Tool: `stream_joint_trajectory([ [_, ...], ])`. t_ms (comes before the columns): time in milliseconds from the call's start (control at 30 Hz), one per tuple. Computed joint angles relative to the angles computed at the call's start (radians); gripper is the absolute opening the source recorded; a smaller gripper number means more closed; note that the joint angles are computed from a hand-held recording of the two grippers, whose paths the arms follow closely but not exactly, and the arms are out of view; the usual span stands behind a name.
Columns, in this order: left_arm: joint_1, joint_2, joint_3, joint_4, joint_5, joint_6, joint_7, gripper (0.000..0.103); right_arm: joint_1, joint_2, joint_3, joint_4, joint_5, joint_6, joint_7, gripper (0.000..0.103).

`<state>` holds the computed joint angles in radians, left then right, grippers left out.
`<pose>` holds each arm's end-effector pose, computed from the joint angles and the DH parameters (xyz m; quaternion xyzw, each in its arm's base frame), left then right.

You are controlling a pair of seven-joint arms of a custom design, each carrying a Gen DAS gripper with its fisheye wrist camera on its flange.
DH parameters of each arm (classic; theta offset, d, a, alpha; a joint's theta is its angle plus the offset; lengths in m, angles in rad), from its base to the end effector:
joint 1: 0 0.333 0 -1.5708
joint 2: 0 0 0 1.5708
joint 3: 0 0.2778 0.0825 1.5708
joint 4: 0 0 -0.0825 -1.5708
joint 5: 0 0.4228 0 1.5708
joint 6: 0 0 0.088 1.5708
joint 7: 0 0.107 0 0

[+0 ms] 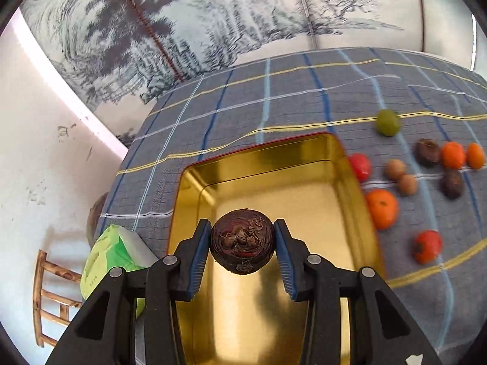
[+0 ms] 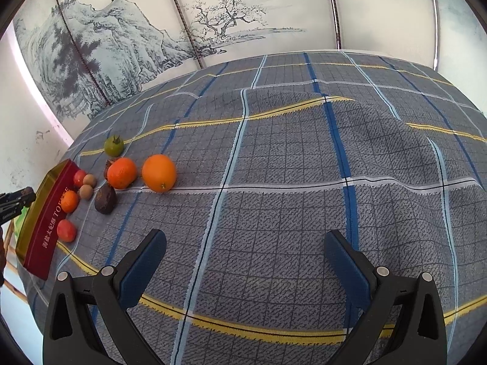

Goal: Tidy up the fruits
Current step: 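Carry the dark brown round fruit into the gold tin with the left gripper and release, then grasp the red tomato with the right gripper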

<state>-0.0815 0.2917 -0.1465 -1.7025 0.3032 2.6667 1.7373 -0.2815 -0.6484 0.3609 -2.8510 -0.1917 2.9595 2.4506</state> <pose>0.6945 -0.1607 0.4491 -0.4405 0.8302 -0.1776 0.2920 0.4263 0.0291 0.3852 -0.4282 0.8230 -0.2547 0.2729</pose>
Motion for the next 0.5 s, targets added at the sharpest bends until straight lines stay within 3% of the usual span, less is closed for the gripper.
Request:
stream_joint_trajectory([
  [167, -0.019, 0.115, 0.018, 0.158, 0.028, -0.092, -0.025, 0.039, -0.006, 0.009, 0.009, 0.017, -0.019, -0.027, 0.008, 0.103],
  [267, -0.031, 0.181, 0.033, 0.241, 0.054, -0.094, -0.033, 0.041, -0.001, 0.011, 0.002, 0.019, -0.031, -0.031, 0.013, 0.103],
  [333, -0.038, 0.215, 0.040, 0.289, 0.068, -0.108, -0.046, 0.041, 0.012, 0.014, -0.013, 0.013, -0.032, -0.004, 0.000, 0.102],
  [433, -0.047, 0.256, 0.055, 0.347, 0.085, -0.124, -0.075, 0.042, -0.022, -0.022, 0.058, 0.004, -0.069, 0.052, 0.011, 0.100],
  [500, -0.024, 0.238, 0.041, 0.323, 0.055, -0.103, -0.080, 0.044, 0.060, 0.003, 0.002, 0.010, -0.047, 0.134, -0.067, 0.100],
])
